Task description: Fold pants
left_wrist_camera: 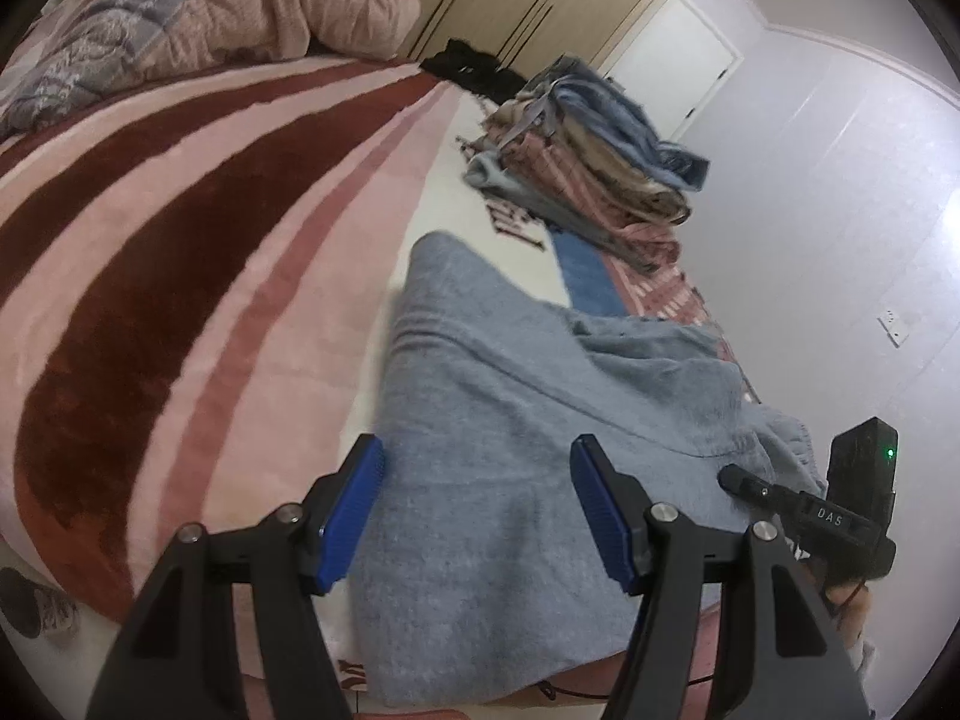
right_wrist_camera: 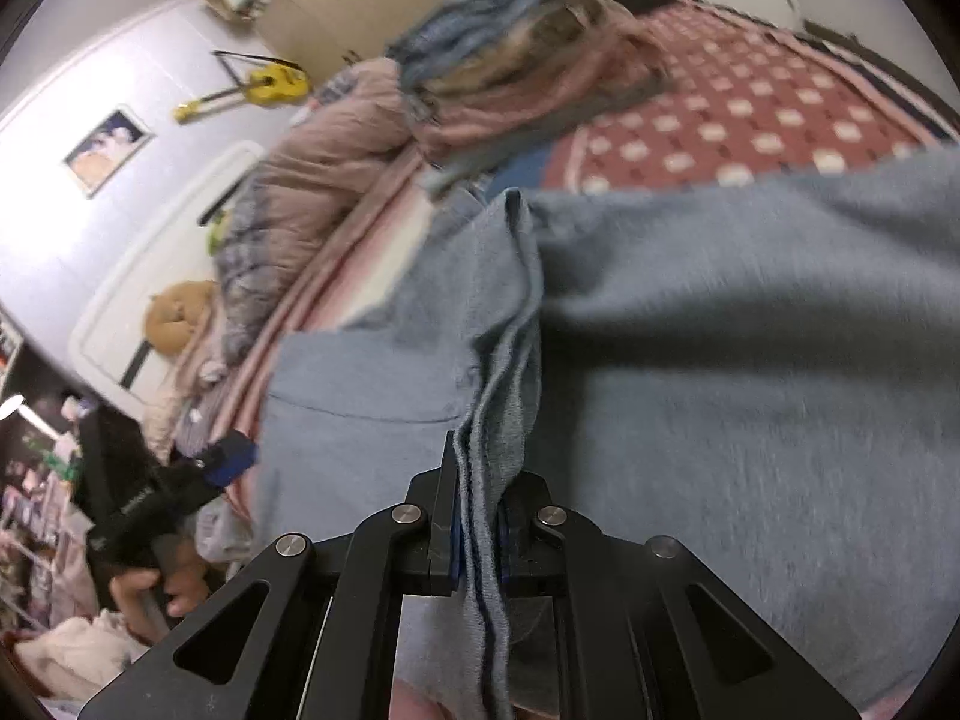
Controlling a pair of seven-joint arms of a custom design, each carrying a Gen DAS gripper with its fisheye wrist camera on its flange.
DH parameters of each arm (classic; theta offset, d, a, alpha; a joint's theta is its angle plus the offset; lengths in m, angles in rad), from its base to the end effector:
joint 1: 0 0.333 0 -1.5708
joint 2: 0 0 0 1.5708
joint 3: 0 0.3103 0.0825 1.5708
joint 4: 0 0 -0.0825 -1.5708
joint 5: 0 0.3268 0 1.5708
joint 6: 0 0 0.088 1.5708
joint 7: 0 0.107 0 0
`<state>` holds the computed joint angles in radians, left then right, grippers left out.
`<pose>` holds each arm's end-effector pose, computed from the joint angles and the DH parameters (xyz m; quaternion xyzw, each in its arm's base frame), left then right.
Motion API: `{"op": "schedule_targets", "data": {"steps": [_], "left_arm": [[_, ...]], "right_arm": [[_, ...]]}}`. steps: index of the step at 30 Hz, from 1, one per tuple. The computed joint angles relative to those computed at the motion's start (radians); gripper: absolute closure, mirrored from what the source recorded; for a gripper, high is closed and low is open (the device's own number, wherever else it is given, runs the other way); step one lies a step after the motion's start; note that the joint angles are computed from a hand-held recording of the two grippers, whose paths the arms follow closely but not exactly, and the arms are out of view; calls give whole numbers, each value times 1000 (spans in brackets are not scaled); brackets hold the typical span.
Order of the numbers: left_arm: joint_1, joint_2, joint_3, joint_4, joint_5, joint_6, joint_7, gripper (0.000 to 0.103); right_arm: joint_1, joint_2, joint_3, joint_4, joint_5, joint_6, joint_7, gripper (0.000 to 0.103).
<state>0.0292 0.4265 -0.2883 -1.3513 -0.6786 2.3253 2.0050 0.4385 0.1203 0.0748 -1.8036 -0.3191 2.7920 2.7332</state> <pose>0.6538 -0.1396 0.5634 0.5367 -0.7254 0.4302 0.0255 0.5099 0.3010 0.5917 -0.4974 0.7536 -0.0863 0.4209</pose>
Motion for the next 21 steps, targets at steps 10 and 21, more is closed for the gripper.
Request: {"op": "schedule_targets", "data": {"steps": [10,21], "left_arm": [[-11,16,5,7,30,-14,-21,38],[-49,9,11,33,116,60,-58,36]], "right_arm": [[2,-23,-2,9,-73,-79,36,83],[-149,-564,156,-359,-416,-440,505,31]]}}
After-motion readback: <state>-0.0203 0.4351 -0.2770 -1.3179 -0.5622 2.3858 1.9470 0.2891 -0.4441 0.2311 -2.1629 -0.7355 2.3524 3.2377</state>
